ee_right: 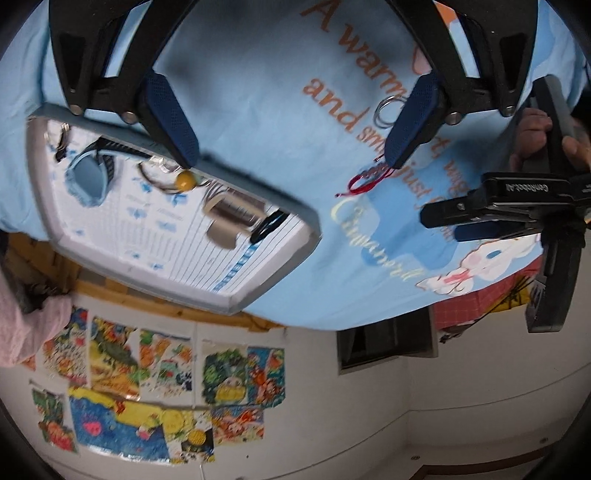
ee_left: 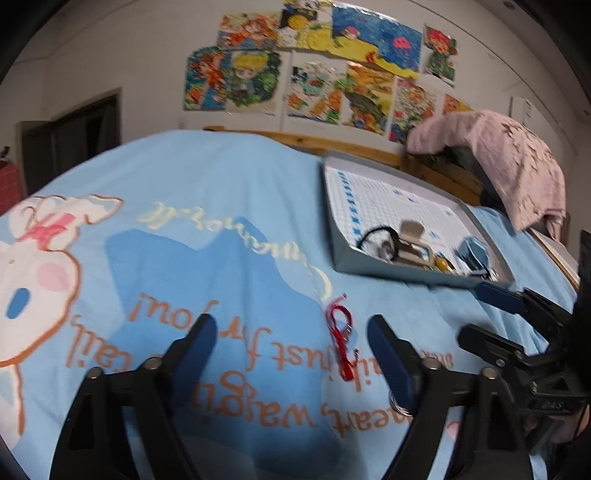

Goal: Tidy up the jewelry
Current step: 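Grasp the red bead bracelet with the left tool while the right tool approaches the last ring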

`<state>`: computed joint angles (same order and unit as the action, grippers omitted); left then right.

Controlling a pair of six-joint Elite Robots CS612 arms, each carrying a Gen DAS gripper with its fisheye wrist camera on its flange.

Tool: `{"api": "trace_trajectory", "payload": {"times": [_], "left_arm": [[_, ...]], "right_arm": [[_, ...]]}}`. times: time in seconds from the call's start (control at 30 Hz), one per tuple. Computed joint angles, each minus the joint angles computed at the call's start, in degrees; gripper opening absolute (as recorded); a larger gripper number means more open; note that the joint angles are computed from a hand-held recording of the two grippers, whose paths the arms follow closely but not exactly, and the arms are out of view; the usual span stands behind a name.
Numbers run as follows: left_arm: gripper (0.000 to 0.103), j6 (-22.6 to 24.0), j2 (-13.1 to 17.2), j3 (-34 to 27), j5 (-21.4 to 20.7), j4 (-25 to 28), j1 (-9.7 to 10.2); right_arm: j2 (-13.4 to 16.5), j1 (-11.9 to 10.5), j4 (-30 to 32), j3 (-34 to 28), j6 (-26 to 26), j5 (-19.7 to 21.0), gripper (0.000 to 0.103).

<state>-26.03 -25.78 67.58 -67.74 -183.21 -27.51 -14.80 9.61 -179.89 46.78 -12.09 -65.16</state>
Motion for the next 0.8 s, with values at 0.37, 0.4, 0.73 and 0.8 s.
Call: {"api": "trace_trajectory", "payload": {"times": [0.37, 0.4, 0.73, 0.8], "left_arm": [[0.047, 3.87, 1.11, -1.57, -11.95, 1.12, 1.31], [0.047, 3.97, 1.16, -1.58, -12.81, 0.96, 1.43], [0.028, 3.31, 2.52, -3.88, -19.9, 2.66, 2.59], [0.023, 3.19, 2.97, -5.13, -20.69, 5.03, 2.72]], "right_arm": [[-0.08, 0.04, 7.1, -0.34, -6.71, 6.13, 0.05], [-0.13, 0.04, 7.62, -0.31, -7.41, 6.46, 0.05], [-1.18, 0.41, 14.32, 0.85, -16.27, 9.7, 0.039], [-1.28, 0.48, 15.02, 0.95, -17.21, 9.81, 0.035]]}}
